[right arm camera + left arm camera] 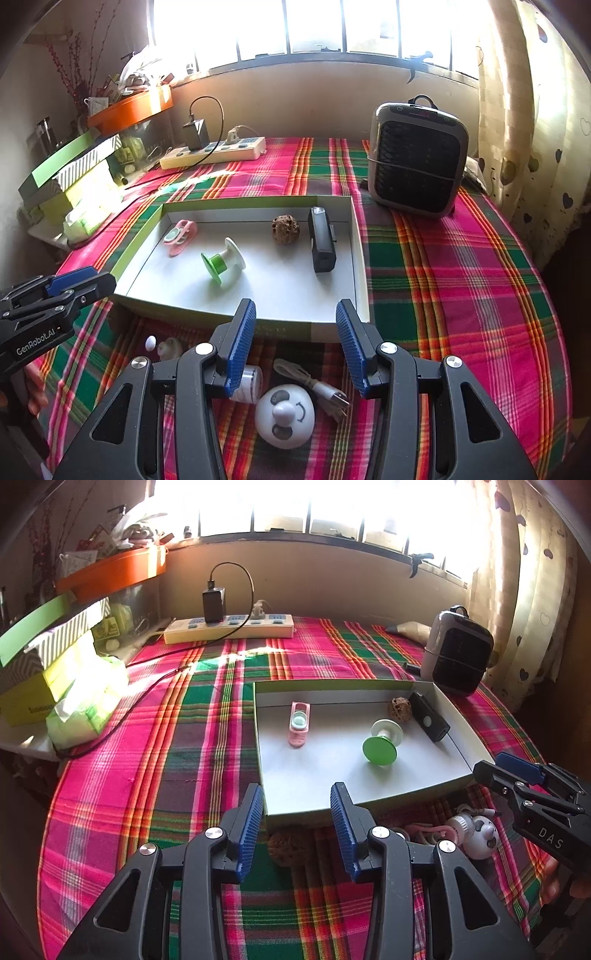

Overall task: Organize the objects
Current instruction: 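Withdraw both grippers from the lid toward the remaining items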

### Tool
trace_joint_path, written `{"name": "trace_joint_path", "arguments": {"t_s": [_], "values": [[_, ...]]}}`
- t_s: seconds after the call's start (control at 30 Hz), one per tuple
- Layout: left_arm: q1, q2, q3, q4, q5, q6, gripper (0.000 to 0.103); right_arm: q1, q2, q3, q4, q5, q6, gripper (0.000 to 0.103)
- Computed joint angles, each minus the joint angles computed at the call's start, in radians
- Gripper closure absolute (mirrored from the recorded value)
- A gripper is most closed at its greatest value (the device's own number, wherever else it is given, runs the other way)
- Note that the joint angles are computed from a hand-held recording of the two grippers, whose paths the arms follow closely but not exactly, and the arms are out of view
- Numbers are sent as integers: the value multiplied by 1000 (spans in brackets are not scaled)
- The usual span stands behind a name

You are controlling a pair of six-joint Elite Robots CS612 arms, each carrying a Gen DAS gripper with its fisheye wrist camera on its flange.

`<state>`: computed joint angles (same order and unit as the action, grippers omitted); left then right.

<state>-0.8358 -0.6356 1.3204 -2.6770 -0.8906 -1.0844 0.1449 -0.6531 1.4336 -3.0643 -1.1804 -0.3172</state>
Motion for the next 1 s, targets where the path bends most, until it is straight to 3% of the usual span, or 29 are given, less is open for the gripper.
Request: {"name": "trace_joint_path", "arguments": {"t_s": [0.37, 0.57, 0.83, 1.0], "values": [[-19, -37, 104, -79, 13, -50, 64, -19, -21, 64, -46, 21, 15, 56], [-23, -44, 144, -113, -16, -75, 62, -27, -27, 90, -76, 29, 15, 47], [-20, -30, 147, -179, -68, -29, 59, -32, -32, 111, -62, 39, 7, 47], [-8, -9, 110, -161, -104, 8, 59, -36, -36, 127, -63, 47, 4, 47]]}}
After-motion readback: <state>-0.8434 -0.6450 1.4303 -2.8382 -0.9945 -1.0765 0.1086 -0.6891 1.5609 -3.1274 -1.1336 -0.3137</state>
